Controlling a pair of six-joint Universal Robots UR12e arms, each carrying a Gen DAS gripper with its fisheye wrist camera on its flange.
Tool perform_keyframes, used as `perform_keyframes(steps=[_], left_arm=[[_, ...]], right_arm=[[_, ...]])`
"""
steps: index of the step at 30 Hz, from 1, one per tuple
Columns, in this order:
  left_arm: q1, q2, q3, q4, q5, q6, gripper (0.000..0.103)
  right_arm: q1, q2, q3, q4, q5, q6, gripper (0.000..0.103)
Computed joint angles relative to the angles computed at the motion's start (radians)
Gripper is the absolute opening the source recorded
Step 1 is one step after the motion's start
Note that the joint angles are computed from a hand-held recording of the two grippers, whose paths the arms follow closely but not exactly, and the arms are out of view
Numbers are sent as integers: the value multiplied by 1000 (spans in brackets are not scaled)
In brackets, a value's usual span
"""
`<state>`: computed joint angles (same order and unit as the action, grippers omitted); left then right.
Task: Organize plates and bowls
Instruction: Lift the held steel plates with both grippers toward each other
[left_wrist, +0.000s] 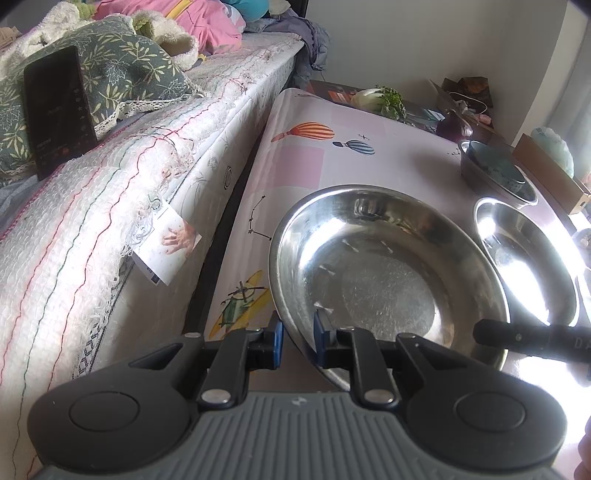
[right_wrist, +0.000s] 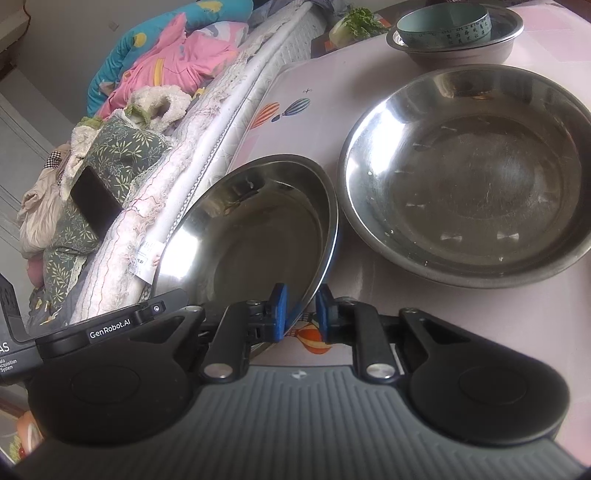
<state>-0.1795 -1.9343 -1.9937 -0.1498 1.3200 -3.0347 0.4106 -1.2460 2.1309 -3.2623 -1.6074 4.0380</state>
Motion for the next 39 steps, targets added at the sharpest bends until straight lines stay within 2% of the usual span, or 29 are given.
perform_keyframes(steps=[12,17,19,21,26,32,35,39], left_arm=[[28,83,-85,-79,-63,76,21],[29,101,-108,-77,-74,105,25],[24,100,-113,-49,-58,111,29],[25,99,-118,-16,-61,107,41],[25,79,-104,33,-64,81,46],[13,44,-63,37,-38,51,51],[9,30,-47,31,-32,32,51],[11,27,-37,9,-64,29,47]], right_arm=[[22,-52,65,-3,50,-11,16],[32,-67,85,-12,28,-13,18],[38,-72,84,-6,0,-17,18],[45,-76,84,-3,-37,-18,19],[46,-77,86,-18,-115,-9,21],[20,-56,84,-54,-109,15,21],[10,-42,73,-61,-86,16,21],[6,-28,61,-71,-61,15,22]])
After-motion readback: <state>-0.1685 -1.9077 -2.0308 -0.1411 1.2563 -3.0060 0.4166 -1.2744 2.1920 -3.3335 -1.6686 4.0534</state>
